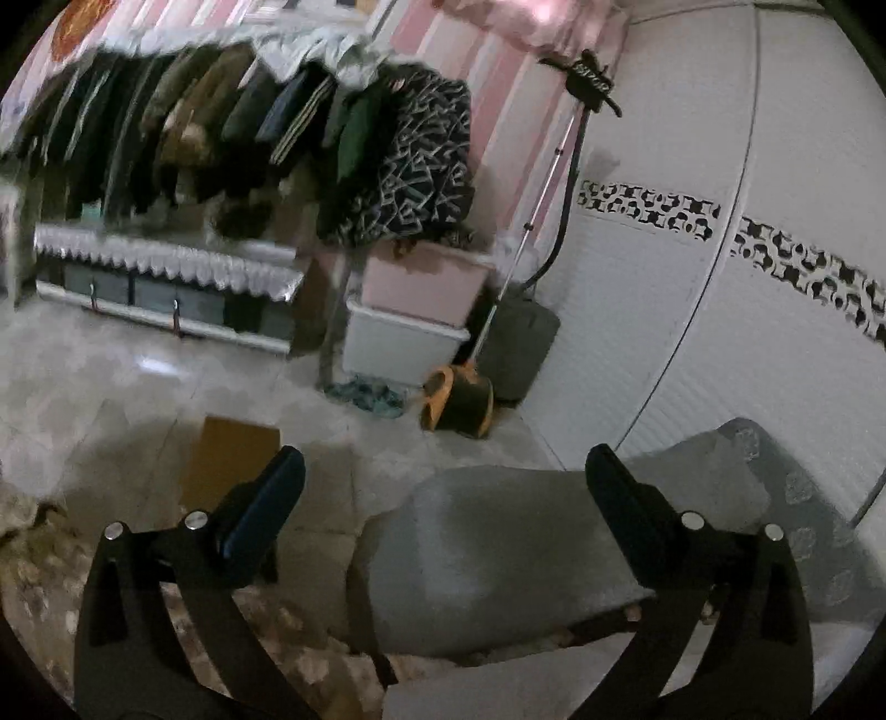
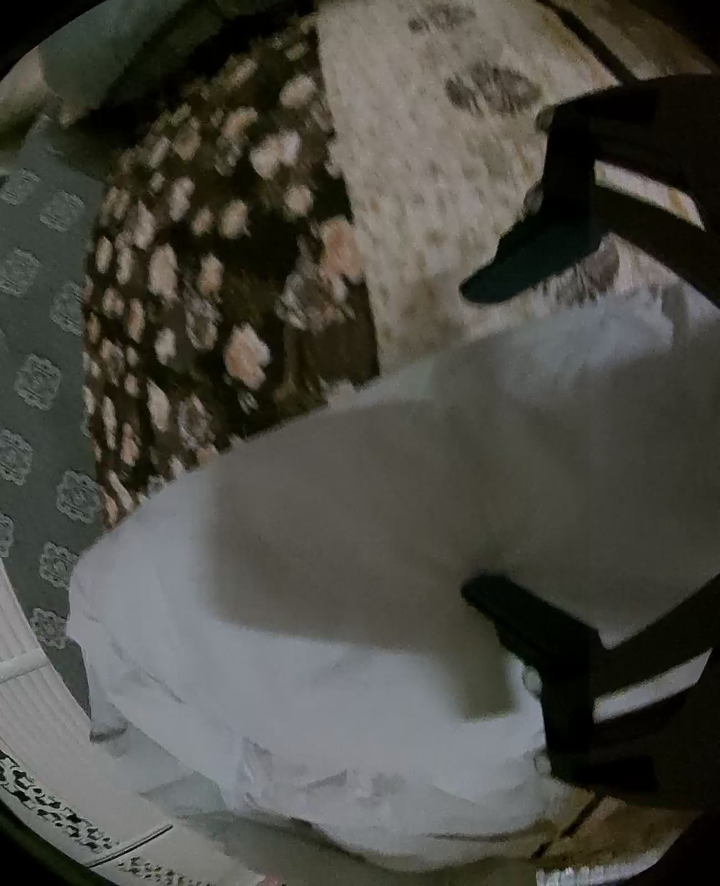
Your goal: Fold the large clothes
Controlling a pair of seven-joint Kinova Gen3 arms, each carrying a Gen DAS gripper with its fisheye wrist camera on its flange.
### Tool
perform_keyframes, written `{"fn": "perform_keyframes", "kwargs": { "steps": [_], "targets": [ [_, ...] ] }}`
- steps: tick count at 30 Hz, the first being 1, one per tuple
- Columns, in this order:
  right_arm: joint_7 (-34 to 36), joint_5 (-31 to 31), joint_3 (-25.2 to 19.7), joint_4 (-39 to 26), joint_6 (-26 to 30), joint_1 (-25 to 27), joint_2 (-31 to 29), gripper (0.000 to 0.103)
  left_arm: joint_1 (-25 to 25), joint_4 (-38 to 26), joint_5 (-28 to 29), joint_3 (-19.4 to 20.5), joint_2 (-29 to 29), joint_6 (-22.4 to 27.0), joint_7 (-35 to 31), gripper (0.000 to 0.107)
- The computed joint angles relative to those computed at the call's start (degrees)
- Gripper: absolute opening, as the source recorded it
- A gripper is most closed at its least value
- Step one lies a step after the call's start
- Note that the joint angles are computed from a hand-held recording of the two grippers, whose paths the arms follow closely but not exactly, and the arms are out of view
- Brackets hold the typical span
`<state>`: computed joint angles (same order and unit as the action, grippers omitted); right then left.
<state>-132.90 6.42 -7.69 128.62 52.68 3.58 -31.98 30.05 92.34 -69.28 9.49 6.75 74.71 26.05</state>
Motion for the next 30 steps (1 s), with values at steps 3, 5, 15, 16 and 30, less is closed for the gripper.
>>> {"fn": "perform_keyframes", "kwargs": {
  "steps": [3, 5, 15, 16, 30],
  "targets": [
    [-0.5, -0.6, -0.4, 0.6, -1.5, -0.1, -0.3, 0.049, 3.2, -0.7, -0.5, -1.4, 0.2, -2.9, -4.9, 0.1],
    [-0.2, -2.0, 1.3, 0.7, -2.3, -0.7, -1.6, 0.017, 3.7, -1.7, -0.8, -0.2, 0.7, -4.5, -9.6, 0.1],
    [-10.8, 14.3, -9.1, -7.2, 9.0, 16.7, -9.3, 0.004, -4.2, -7.4, -5.9, 25.9, 11.8, -12.3, -32.9, 0.1],
    [-11.0, 16.7, -11.3, -8.1, 10.7, 19.3, -9.3, 0.004, -5.1, -7.2, -5.3, 28.6, 12.7, -12.5, -35.2, 0.1],
    [-13.3, 11.1, -19.6, -5.8, -5.8, 3.3, -1.6, 0.096, 3.1, -22.1, 10.0, 19.6, 28.4, -4.8, -60.8, 0.1]
  ]
}}
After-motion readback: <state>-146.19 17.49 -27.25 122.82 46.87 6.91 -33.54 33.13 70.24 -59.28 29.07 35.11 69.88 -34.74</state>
